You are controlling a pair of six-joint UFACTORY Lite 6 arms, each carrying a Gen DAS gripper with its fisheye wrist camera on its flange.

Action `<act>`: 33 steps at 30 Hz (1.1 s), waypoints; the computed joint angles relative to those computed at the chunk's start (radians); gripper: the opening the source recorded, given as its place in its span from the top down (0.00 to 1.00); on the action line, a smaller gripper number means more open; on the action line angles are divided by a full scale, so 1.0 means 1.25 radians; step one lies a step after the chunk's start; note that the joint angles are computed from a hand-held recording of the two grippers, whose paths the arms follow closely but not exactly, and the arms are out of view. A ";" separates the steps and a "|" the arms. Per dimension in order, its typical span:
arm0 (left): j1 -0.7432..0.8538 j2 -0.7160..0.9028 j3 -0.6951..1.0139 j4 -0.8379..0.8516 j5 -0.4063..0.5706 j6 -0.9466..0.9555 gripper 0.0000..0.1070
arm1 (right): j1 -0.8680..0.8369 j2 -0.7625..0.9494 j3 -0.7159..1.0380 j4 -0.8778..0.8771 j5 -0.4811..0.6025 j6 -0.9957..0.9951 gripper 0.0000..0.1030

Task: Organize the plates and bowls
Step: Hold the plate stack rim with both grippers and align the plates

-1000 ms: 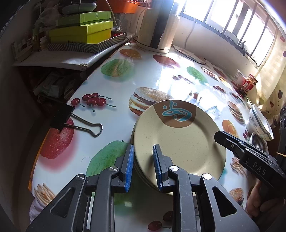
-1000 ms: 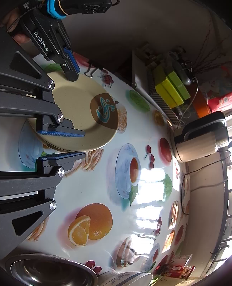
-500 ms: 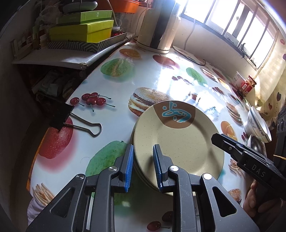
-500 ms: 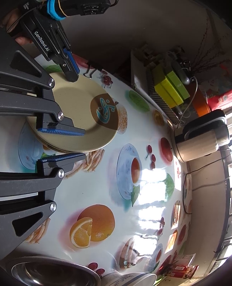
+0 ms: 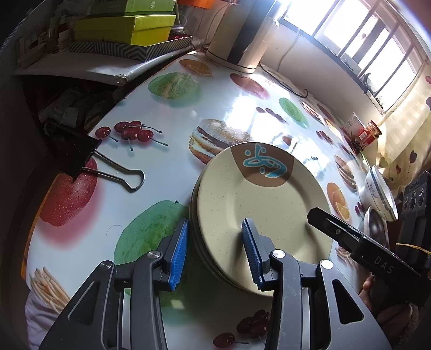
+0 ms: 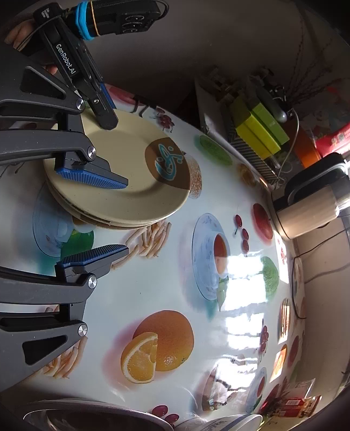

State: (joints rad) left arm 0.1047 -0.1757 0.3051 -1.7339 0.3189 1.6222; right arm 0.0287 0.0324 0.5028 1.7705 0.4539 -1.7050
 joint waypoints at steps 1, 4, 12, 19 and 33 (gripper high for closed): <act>-0.005 0.001 0.002 -0.009 -0.004 0.007 0.61 | -0.001 0.008 0.005 -0.005 0.005 0.003 0.58; -0.011 0.013 0.012 -0.015 -0.007 0.007 0.62 | -0.001 0.028 0.022 -0.025 0.007 0.020 0.59; -0.051 0.051 0.051 -0.043 -0.030 0.009 0.62 | 0.001 0.037 0.040 -0.036 -0.002 0.031 0.66; -0.090 0.131 0.126 -0.076 -0.041 0.025 0.62 | -0.018 0.073 0.084 -0.057 -0.007 0.059 0.66; -0.158 0.299 0.324 0.017 -0.073 -0.078 0.61 | -0.048 0.173 0.215 -0.104 -0.040 0.126 0.66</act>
State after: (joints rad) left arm -0.0932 0.1982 0.7096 -1.7121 0.2272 1.5243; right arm -0.0317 0.2485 0.7710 1.6399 0.4035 -1.5478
